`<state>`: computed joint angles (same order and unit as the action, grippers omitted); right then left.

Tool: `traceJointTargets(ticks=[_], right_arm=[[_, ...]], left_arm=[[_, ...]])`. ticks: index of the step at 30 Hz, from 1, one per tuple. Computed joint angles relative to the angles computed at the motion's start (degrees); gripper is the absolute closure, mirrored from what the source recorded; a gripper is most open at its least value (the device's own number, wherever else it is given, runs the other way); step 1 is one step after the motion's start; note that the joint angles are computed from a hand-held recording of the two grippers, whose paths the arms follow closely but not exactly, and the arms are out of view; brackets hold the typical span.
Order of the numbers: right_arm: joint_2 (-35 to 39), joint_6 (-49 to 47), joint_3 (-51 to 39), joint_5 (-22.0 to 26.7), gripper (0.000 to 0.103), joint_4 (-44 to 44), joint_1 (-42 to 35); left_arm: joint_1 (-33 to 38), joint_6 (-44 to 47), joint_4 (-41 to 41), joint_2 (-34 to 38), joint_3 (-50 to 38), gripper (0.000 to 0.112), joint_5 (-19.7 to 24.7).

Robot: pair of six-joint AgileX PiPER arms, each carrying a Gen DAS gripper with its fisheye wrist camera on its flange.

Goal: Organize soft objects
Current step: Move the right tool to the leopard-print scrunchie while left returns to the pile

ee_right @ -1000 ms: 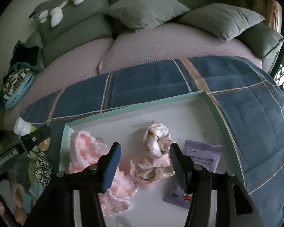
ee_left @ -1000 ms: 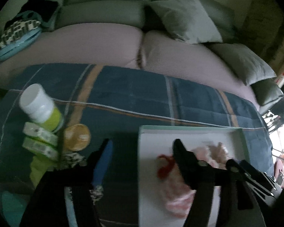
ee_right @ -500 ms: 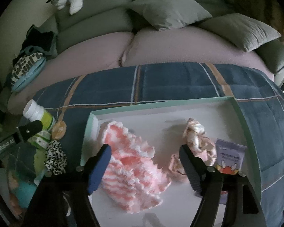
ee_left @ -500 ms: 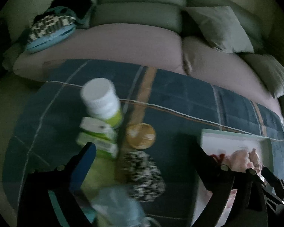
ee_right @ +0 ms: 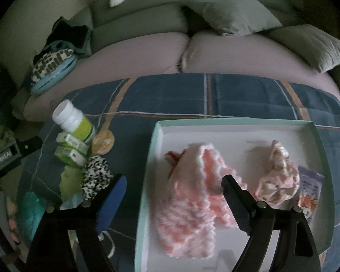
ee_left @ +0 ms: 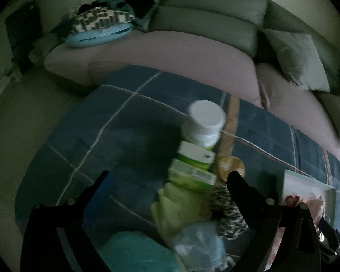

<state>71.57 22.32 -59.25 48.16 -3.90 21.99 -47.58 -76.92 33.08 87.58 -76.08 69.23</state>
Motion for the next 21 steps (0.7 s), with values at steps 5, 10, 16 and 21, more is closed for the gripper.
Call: traceJointTargets(ticks=[5,10,16,21], right_arm=[[1.26,2.26,-0.14,-0.61,0.006,-1.23,3.30],[2.77,3.15,-0.32,-1.86,0.004,-0.90,5.71],[5.45,2.33,-1.16,-4.43,0.004,0.48,9.09],[8.42,2.59,-1.94,-5.70,0.004,-0.47,11.93]], left_arm=[[2.62,-2.52,-0.26,-4.43,5.67,0.011,-2.02],[5.20,-2.76,-1.32,-6.83,9.19,0.011,-3.94],[8.05,-0.30,-4.93,-7.42,11.52,0.011,-7.40],[9.72,6.88,-9.10,-3.79,9.19,0.011,-7.15]])
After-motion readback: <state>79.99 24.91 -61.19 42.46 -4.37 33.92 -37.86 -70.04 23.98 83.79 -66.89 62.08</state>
